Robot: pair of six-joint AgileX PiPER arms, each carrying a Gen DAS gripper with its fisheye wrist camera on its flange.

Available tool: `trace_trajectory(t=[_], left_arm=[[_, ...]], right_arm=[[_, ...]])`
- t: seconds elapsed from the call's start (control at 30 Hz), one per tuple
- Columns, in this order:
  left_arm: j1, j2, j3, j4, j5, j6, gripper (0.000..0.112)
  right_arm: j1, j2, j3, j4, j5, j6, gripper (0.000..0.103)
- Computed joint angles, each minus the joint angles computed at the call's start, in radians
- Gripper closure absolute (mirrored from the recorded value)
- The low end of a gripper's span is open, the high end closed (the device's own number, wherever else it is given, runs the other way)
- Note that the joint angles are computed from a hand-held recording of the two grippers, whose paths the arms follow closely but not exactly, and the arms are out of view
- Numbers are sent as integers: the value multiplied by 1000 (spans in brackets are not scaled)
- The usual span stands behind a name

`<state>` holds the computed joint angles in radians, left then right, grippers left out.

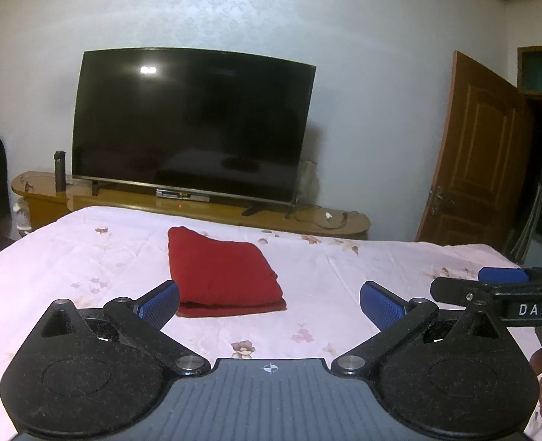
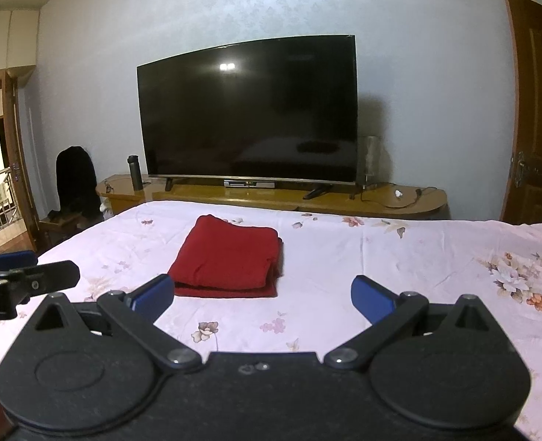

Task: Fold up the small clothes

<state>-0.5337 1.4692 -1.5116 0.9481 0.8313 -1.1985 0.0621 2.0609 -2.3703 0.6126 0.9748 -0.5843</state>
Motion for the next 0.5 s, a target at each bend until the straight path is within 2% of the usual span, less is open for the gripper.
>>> trace_trajectory(t=[0.5], left_arm=[[3,4,-4,5,6,-2,9]], right_arm=[[7,9,-10,-12,3,13,1]])
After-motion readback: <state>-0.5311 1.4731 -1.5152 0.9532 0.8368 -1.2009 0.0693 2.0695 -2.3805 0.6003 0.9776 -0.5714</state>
